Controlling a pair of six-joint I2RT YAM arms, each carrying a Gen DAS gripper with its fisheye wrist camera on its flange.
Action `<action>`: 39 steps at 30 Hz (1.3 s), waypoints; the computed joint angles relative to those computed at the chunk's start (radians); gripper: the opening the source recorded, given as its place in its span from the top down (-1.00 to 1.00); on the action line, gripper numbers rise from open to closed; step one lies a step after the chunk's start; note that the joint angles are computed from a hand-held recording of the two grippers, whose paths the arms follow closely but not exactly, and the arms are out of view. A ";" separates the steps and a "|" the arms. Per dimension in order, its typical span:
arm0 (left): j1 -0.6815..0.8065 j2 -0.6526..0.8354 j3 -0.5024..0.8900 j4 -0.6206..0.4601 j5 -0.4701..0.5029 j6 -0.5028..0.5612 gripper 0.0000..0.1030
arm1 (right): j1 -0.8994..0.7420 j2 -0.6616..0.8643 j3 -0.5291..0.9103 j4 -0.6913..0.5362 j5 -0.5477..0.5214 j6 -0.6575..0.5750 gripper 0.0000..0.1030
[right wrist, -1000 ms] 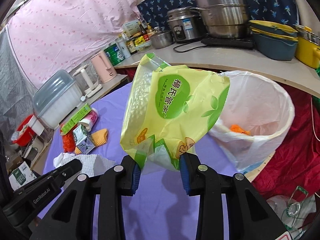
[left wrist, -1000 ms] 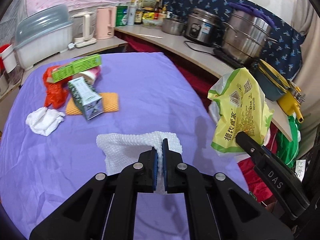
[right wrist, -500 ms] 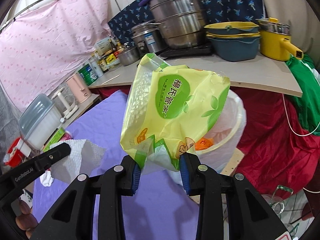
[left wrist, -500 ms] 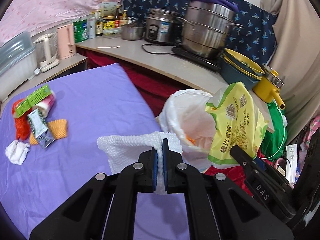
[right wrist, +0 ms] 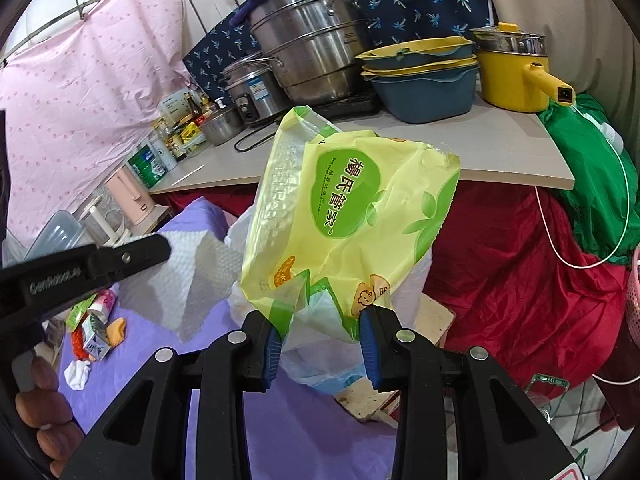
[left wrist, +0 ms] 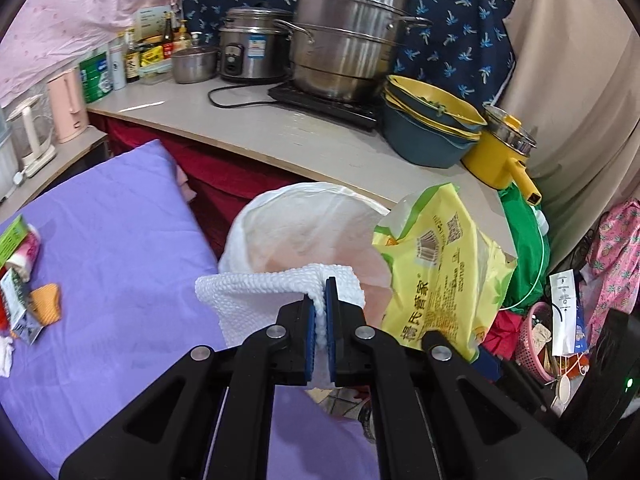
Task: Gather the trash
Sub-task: 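Carry the wipes pack and white cloth over the bin and open the left gripper, then lower the wipes pack into the bin and open the right gripper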
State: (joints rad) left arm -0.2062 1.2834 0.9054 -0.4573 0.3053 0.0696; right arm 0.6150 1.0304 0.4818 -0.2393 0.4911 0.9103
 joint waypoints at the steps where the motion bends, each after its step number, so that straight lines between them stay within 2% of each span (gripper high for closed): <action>1: -0.027 0.028 0.014 0.014 -0.013 -0.010 0.91 | -0.016 -0.003 -0.008 0.004 -0.011 -0.004 0.39; 8: -0.082 0.168 0.073 0.073 -0.023 -0.034 0.86 | -0.100 0.010 -0.039 0.043 -0.070 -0.042 0.39; 10: -0.077 0.209 0.084 0.089 -0.020 -0.031 0.55 | -0.120 0.036 -0.035 0.066 -0.088 -0.061 0.39; 12: -0.068 0.230 0.078 0.119 -0.031 -0.038 -0.04 | -0.136 0.067 -0.029 0.092 -0.107 -0.078 0.39; 17: -0.019 0.250 0.062 0.158 -0.020 -0.035 -0.38 | -0.158 0.167 0.005 0.151 -0.144 -0.116 0.38; 23: 0.025 0.255 0.075 0.151 0.000 -0.037 -0.39 | -0.173 0.249 0.038 0.196 -0.169 -0.145 0.37; 31: 0.127 0.207 0.031 0.156 -0.005 -0.024 -0.42 | -0.170 0.345 0.096 0.228 -0.172 -0.168 0.24; 34: 0.172 0.197 0.012 0.157 0.008 -0.017 -0.42 | -0.153 0.382 0.119 0.236 -0.157 -0.170 -0.05; 37: 0.205 0.193 -0.003 0.158 0.014 -0.010 -0.43 | -0.124 0.385 0.135 0.226 -0.122 -0.166 -0.19; 39: 0.218 0.189 -0.012 0.161 0.010 -0.005 -0.43 | -0.105 0.381 0.146 0.209 -0.101 -0.162 -0.21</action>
